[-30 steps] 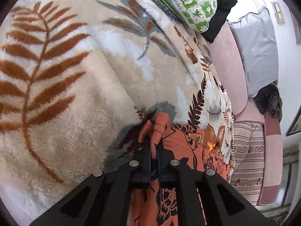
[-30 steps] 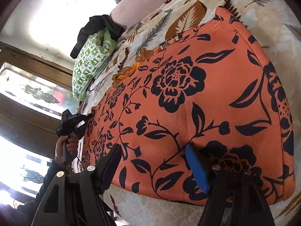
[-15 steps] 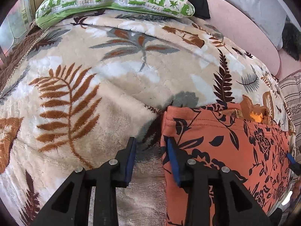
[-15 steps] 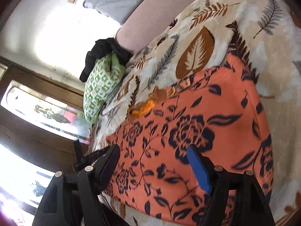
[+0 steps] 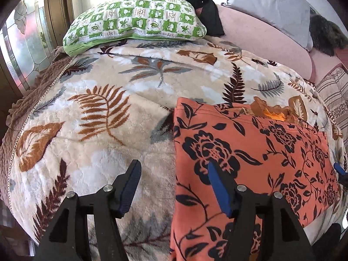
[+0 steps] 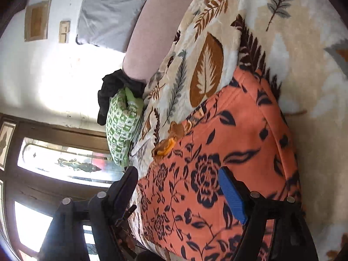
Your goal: Fold small clothes
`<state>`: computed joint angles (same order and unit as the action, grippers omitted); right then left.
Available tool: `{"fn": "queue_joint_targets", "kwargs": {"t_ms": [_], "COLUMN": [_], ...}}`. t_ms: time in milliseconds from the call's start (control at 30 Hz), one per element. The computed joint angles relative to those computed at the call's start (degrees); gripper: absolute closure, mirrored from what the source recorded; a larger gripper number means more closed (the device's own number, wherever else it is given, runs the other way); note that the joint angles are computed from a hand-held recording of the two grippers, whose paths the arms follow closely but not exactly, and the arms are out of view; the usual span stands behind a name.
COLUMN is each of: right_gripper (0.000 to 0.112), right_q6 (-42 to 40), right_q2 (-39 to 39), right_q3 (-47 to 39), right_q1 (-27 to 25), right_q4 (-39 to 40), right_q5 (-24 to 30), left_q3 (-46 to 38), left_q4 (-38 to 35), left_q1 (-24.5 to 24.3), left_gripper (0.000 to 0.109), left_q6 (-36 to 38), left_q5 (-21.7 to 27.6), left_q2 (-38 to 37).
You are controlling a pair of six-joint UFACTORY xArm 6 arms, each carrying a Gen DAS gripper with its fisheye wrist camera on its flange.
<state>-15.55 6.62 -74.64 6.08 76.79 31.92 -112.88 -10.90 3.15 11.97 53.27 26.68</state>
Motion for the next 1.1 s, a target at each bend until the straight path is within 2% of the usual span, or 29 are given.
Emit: {"fn": "queue_joint_targets", "kwargs": {"t_ms": [133,233,300,333,367,433,500,567,667,767,833,1000,1100], "right_gripper": [0.033,0.031,0.029,0.029,0.03,0.029,0.029,0.029,0.029,0.029,0.029,0.029,0.029], "right_q6": [3.6,3.5,6.7,7.3,7.8,8.7,9.4,9.1,7.7,7.8,5.7,3.8,6.6], "right_q2": [-5.6,-6.4,-4.1,-3.8,-4.4,-6.3,-9.2,-13.3,-20.2,-26.0,-27.8,-24.6,-20.2], "right_q3": [6.1,8.5,9.0,9.5,10.1,10.4,11.8,14.9,22.3,29.6,32.1,31.2,28.7], "right_q1": [4.1,4.6,3.7,2.5,2.5,3.2,4.4,5.7,8.1,9.9,10.2,9.2,8.8], "right_q4": [-7.7,-10.5,-10.5,-7.6,-5.6,-7.6,-10.9,-11.2,-5.8,-0.3,4.8,10.6,10.2], "right_q5": [-2.4,-3.2,-3.4,-2.1,-3.2,-4.5,-6.2,-8.6,-13.5,-17.1,-17.3,-17.3,-19.4], "left_q3": [8.3,11.0,11.3,10.6,10.7,13.8,13.8,16.4,22.2,25.8,26.9,27.3,27.8], "left_q4": [-1.9,-2.2,0.4,4.1,5.3,2.6,2.8,1.4,0.4,-1.6,-1.9,-1.3,0.5], "left_q1": [-0.6,-1.0,-1.5,-1.9,-1.9,-1.1,-0.8,-0.7,-1.2,-2.2,-3.3,-5.9,-7.4], "left_gripper": [0.041,0.04,0.033,0.033,0.033,0.03,0.031,0.031,0.031,0.031,0.031,0.031,0.031], "left_q6": [2.3,2.6,1.4,-0.1,-0.3,-0.8,-2.7,-2.1,-0.9,0.1,0.9,0.9,-0.4], "left_q5": [-2.6,-3.2,-2.3,-0.7,0.4,-2.6,-1.4,-3.7,-8.6,-10.2,-10.3,-8.9,-8.5], "left_q2": [-5.8,-7.2,-6.3,-5.1,-4.2,-5.8,-6.6,-9.3,-14.3,-17.7,-18.7,-19.1,-19.4]}}
